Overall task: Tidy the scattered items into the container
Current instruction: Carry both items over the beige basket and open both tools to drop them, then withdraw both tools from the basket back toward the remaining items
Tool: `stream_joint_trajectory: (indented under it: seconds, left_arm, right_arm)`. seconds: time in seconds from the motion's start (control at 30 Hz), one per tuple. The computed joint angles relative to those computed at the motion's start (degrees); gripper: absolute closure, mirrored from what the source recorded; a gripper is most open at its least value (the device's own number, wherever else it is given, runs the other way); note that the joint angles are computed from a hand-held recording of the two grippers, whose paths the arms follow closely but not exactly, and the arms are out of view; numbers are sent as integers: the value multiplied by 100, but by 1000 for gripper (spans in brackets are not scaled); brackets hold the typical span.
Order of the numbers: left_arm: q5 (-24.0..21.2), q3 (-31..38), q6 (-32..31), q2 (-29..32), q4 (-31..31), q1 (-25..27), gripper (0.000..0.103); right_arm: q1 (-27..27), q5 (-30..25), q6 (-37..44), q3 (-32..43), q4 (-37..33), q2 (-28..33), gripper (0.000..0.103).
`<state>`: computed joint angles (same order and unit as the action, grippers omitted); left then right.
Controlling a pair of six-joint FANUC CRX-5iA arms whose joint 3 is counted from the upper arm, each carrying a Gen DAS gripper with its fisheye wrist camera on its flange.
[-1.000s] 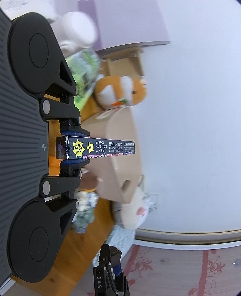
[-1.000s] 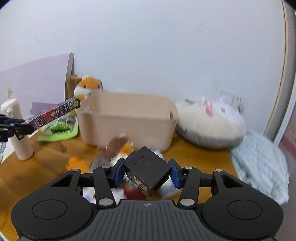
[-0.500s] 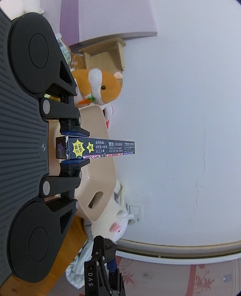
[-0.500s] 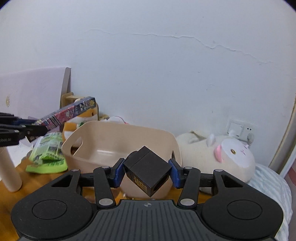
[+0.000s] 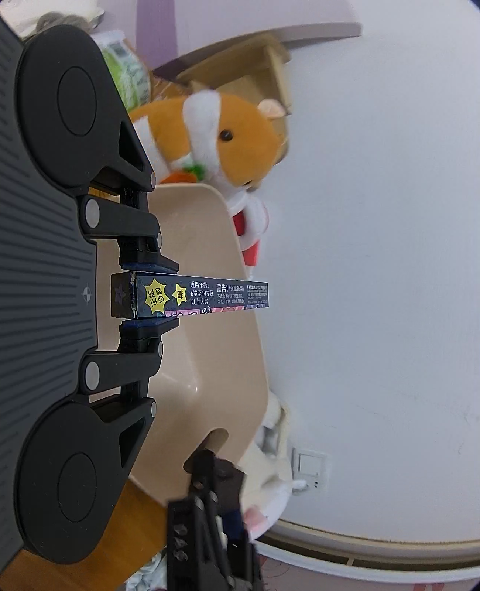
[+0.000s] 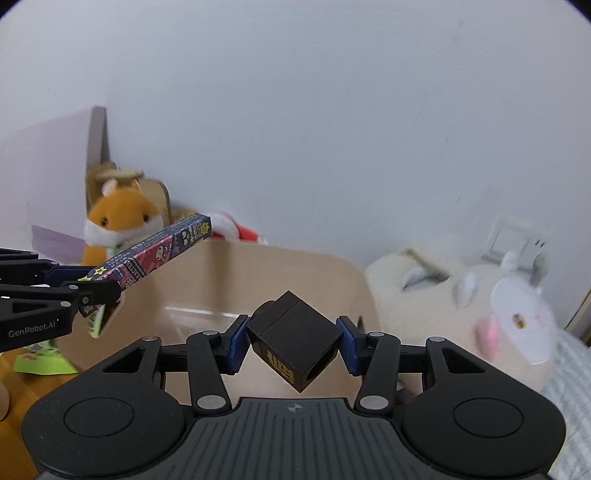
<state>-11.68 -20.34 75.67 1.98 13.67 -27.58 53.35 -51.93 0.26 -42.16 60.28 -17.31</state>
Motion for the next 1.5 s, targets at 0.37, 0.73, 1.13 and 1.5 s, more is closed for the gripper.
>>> stream_joint_trajectory:
  seconds: [0.37, 0.73, 1.13, 1.5]
  left_arm:
    - [-1003, 921, 811, 634, -1022, -167, 79]
    - [-1045, 834, 979, 572, -1109, -207, 29]
    - [-1177, 541, 1405, 27, -1379, -289, 28]
    - [-1359, -90, 2334, -1069, -2175, -486, 21]
  right_arm:
    - [-458, 449, 522, 274, -679, 610, 56]
    - [-379, 318, 518, 216, -689, 556, 28]
    - [146, -349, 229, 70, -637, 64, 26]
    - [1758, -1875, -591, -447, -450, -922, 1]
